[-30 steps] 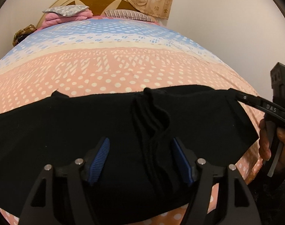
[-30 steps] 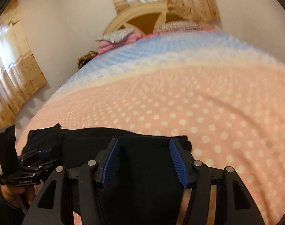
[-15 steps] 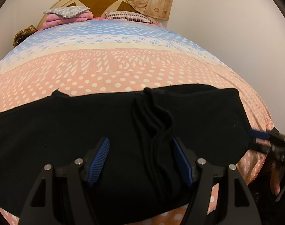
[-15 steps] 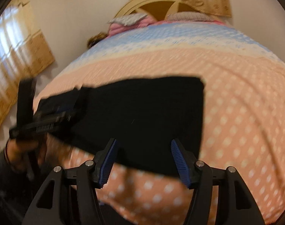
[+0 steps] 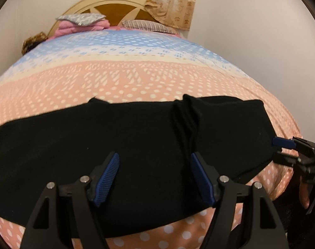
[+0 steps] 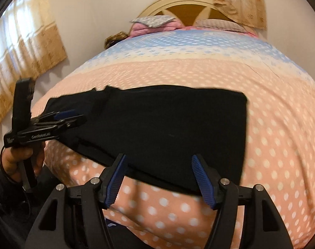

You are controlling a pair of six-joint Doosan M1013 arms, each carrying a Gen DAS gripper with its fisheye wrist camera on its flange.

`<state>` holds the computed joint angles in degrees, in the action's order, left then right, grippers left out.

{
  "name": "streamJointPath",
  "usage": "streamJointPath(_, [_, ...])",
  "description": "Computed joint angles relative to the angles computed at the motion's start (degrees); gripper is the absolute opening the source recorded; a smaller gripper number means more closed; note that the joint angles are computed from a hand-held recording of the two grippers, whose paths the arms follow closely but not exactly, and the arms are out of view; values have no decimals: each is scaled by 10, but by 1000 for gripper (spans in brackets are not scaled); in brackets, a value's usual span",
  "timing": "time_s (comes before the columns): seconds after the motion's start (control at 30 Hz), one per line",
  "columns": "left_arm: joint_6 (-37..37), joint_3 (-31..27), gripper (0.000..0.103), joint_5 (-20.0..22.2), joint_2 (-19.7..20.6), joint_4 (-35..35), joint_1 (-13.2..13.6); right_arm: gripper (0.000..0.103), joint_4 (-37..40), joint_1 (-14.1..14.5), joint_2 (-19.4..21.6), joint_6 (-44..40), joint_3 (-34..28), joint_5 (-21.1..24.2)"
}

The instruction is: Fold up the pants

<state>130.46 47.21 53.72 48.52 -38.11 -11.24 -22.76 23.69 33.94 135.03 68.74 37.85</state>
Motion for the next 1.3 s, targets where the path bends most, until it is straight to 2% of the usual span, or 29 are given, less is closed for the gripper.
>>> streamJointPath(0.1, [7, -20, 74, 41, 11, -49, 3, 66, -19, 8, 15, -21, -32, 0])
streamJointPath(0.2, [15, -65, 72, 100, 35, -86, 0, 66, -75, 12, 17, 42, -35, -17])
streamJointPath(0.23, [-3, -88, 68, 118, 47, -74, -5, 66, -95, 11, 13, 73, -28, -27])
streamJointPath(0.3, [-26, -125, 50, 152, 68, -67, -9, 66, -128, 10, 3, 120, -10, -43])
streamJointPath(0.33, [-33, -131, 35, 161, 72, -64, -11, 66, -148, 10, -2, 144, 0, -45])
streamJointPath(0.4, [-36, -120, 28, 148, 66, -62, -13, 66, -176, 9, -7, 188, 12, -42])
streamJointPath(0.43, [-30, -110, 14, 141, 60, -71, -10, 66, -181, 7, -9, 199, 17, -44])
streamJointPath(0.53, [-28, -98, 13, 144, 54, -96, 0, 66, -165, 4, -9, 193, 21, -42])
streamJointPath(0.6, [-51, -113, 13, 157, 61, -80, 2, 66, -139, 0, -7, 172, 21, -40])
streamJointPath(0.67, [-62, -111, 13, 153, 63, -75, 4, 66, -71, -6, 4, 114, 6, -22])
streamJointPath(0.7, [-69, -113, 13, 153, 65, -74, 4, 66, -64, -6, 9, 99, 3, -14])
streamJointPath(0.8, [-75, -108, 25, 148, 64, -82, 6, 66, -101, 2, 14, 91, -5, 4])
streamJointPath(0.87, [-74, -104, 41, 144, 58, -76, 8, 66, -103, 1, 9, 96, 3, -18])
streamJointPath(0.93, [-61, -90, 45, 121, 47, -66, 12, 66, -81, -3, 3, 88, 13, -47])
streamJointPath(1.03, [-43, -70, 53, 70, 29, -30, 24, 66, -115, -1, -1, 117, 23, -70])
streamJointPath(1.07, [-41, -58, 60, 41, 21, -11, 30, 66, -125, 0, -4, 127, 28, -82])
streamJointPath(1.17, [-55, -28, 67, -42, 3, 55, 45, 66, -165, 2, -12, 163, 42, -120])
streamJointPath(1.23, [-85, -13, 68, -100, -4, 122, 54, 66, -211, 8, -13, 196, 43, -120])
streamJointPath(1.3, [-139, -25, 76, -114, 4, 163, 69, 66, -206, 8, -10, 187, 40, -118])
